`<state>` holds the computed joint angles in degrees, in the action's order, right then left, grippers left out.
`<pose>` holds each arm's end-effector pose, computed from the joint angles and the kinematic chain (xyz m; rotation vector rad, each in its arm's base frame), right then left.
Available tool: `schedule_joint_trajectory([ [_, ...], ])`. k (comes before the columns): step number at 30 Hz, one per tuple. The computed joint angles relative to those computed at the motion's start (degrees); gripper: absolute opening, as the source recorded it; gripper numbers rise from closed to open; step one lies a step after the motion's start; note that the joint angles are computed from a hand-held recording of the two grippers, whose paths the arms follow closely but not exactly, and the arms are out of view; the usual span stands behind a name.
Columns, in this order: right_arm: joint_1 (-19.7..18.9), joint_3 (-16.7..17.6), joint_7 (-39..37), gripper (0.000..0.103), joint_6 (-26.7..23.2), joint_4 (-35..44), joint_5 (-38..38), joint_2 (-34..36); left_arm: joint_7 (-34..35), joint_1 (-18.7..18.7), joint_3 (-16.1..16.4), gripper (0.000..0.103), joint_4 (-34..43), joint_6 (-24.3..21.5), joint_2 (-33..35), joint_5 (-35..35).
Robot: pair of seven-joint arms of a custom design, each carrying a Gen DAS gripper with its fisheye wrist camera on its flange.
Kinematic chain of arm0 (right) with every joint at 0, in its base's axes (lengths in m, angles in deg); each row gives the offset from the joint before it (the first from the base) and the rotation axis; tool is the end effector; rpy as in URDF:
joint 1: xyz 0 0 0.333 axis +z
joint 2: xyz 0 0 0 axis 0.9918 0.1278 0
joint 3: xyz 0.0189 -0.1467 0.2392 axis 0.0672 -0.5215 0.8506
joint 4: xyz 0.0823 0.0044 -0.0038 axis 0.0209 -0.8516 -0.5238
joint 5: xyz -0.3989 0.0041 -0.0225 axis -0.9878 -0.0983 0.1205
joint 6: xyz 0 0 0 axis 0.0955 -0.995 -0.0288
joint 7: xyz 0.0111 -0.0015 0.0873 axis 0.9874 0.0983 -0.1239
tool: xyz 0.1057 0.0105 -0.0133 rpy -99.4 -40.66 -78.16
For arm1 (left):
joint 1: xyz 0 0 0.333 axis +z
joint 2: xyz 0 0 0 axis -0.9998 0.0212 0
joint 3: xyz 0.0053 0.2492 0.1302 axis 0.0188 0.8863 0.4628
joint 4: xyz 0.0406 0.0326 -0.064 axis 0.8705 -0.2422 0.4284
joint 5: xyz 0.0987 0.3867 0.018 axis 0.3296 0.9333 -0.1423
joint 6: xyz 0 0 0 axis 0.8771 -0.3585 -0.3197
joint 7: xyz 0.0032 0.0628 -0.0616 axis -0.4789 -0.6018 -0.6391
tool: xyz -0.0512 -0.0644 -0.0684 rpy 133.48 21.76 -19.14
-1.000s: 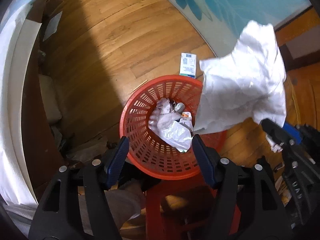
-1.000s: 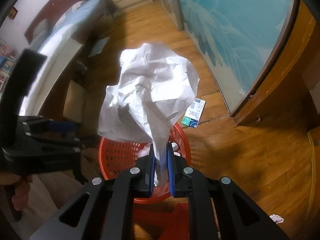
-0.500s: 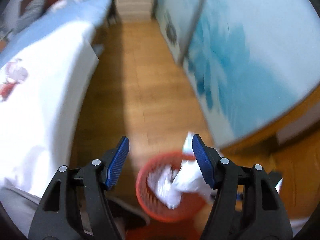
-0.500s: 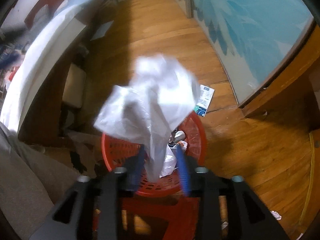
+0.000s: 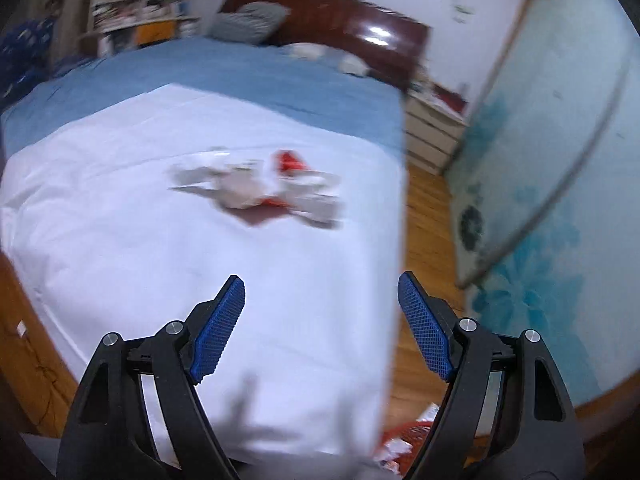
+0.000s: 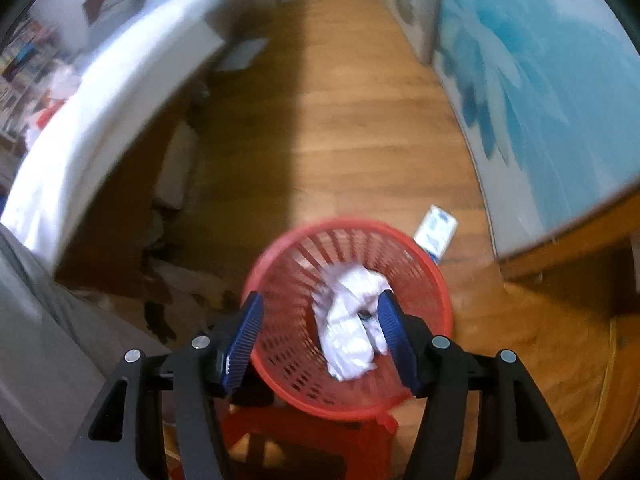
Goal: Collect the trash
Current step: 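Return both tools over the trash on the bed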
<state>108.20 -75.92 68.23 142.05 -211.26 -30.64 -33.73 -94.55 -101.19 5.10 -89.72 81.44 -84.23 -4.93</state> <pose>0.4597 0.3171 0.3894 -2.1703 1.8404 -0.1291 0.4038 -0.2973 0.5127 -2.2462 1.0356 -0.7940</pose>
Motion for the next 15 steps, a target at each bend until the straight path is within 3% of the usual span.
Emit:
schedule_joint_trajectory([
  [3,1.23,1.02,0.88,0.061,-0.21,7.33,-2.31,4.12,2.09,1.18,4.89,0.079,-8.79,6.25,-6.28,-2.60],
  [6,3.10,1.57,1.70,0.062,-0.68,14.82,-4.62,8.42,3.15,4.37,7.50,0.079,-14.94,14.75,-9.25,-3.89],
  [8,5.00,1.82,2.82,0.063,-1.45,21.82,-6.80,12.43,4.79,6.14,8.95,0.079,-17.12,20.13,-9.17,-5.28],
  [10,6.87,1.90,3.75,0.063,-2.07,27.47,-7.54,15.57,8.73,6.18,12.61,0.079,-19.28,28.98,-6.96,-8.93],
  [12,9.68,1.66,4.91,0.064,-2.87,34.29,-10.28,19.33,6.60,10.25,10.42,0.079,-20.42,35.58,-5.38,-8.29],
  [15,13.84,0.78,5.29,0.066,-4.58,43.13,-14.10,24.41,8.28,12.75,9.52,0.079,-17.80,39.00,0.00,-10.51],
])
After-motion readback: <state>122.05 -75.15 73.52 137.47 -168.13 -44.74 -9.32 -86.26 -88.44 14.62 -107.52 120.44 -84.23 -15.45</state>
